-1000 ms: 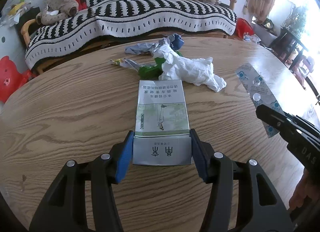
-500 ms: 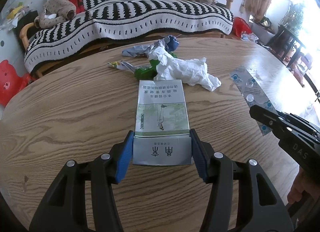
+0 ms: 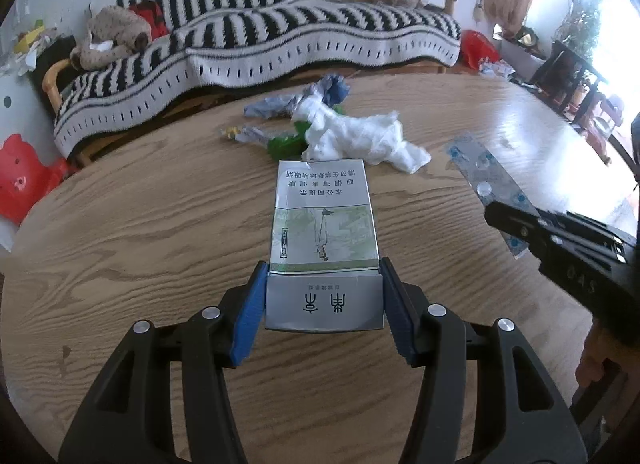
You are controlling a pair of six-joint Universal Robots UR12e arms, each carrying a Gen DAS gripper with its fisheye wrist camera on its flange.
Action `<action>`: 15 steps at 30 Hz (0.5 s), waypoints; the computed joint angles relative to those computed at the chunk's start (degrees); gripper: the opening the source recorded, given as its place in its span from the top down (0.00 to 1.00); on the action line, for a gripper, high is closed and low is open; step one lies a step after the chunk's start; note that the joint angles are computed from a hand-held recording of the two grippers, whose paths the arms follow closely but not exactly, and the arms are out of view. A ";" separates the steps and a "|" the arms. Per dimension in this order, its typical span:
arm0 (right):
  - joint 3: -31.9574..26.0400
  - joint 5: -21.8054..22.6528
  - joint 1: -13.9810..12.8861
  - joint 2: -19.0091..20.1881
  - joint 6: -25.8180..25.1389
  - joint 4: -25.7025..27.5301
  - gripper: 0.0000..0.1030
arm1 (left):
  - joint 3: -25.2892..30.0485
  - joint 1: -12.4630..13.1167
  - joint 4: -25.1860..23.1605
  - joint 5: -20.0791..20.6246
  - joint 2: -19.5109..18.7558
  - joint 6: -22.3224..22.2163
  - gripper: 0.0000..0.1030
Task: Collect trash
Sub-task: 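Carry the box and blister pack to the black bin and open both tools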
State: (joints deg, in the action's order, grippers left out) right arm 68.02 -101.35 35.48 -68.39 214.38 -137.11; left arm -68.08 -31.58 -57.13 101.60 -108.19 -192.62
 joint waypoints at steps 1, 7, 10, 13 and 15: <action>0.39 -0.64 0.14 -0.37 -0.16 -1.16 0.90 | -0.48 -0.32 1.19 0.02 0.49 0.27 0.48; 10.13 -5.92 2.07 -8.70 -2.25 -10.18 0.90 | -2.95 -4.85 10.50 -3.72 3.84 3.43 0.48; 18.36 -12.50 3.91 -16.33 -0.64 -10.08 0.90 | -3.12 -7.46 8.73 -11.28 4.47 6.32 0.48; 25.73 -17.81 6.14 -24.13 5.74 -4.48 0.90 | -1.21 -10.06 3.41 -17.39 3.53 10.67 0.48; 28.81 -18.76 7.19 -27.52 10.17 -0.31 0.90 | 0.56 -12.16 -0.33 -19.28 2.56 14.36 0.48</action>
State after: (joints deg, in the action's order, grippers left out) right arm 96.83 -120.11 42.66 -95.92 224.55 -137.42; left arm -67.52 -43.74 -57.47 82.31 -105.63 -178.26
